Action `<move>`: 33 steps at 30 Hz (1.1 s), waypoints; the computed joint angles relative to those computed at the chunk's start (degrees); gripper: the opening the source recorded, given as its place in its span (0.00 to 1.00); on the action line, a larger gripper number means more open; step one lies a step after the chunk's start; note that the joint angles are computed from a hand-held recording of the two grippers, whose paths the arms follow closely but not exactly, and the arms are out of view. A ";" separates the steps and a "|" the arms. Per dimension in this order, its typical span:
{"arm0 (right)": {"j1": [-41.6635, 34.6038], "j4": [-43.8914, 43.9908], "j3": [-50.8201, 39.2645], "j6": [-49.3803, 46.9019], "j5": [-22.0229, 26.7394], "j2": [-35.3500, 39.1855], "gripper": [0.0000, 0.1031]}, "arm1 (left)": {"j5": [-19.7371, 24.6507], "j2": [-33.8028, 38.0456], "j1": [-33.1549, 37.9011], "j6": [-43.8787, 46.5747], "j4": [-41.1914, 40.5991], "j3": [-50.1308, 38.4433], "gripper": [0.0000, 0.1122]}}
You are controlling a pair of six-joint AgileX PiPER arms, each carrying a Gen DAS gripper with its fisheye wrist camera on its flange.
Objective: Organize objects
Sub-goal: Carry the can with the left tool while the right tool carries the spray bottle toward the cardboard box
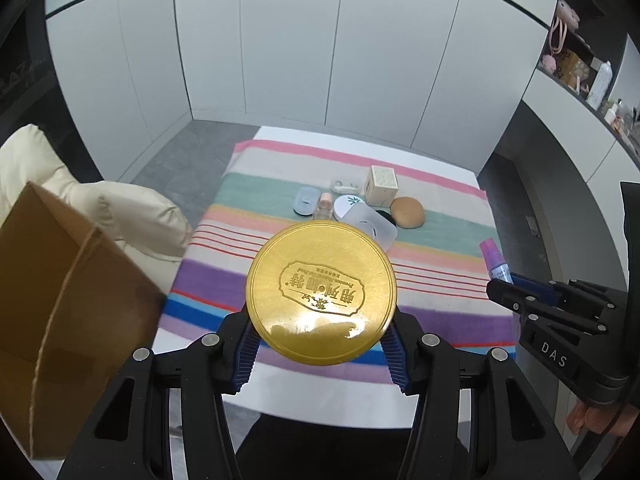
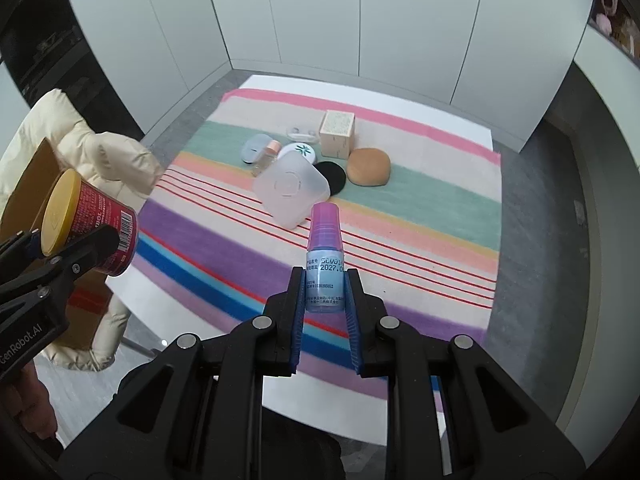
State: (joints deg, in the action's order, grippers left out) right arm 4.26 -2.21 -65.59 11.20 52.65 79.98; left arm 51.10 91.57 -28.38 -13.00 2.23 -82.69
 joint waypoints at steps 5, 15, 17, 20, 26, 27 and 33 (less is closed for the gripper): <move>3.30 -0.65 -1.22 0.40 2.78 -3.86 0.19 | -0.16 -5.02 2.32 1.24 -3.11 3.90 0.48; 9.66 -3.79 -5.12 3.75 1.75 -5.57 0.19 | -5.30 -10.54 4.34 2.40 0.26 9.82 0.48; 9.94 -3.06 -6.07 5.46 1.47 -4.42 0.19 | -5.69 -10.64 5.76 3.07 -0.44 10.79 0.48; 12.18 -4.75 -7.34 6.90 0.79 -2.66 0.19 | -6.22 -11.31 8.19 5.20 -1.26 12.06 0.48; 16.44 -5.69 -10.23 9.22 -0.22 1.53 0.19 | -7.49 -13.08 12.99 6.23 -1.32 14.42 0.48; 17.19 -6.06 -10.62 9.75 -0.39 2.13 0.19 | -7.85 -13.24 13.43 5.96 -0.90 14.84 0.48; 23.24 -8.34 -14.38 12.54 -0.85 6.66 0.19 | -8.64 -13.88 18.24 9.55 -3.49 15.87 0.48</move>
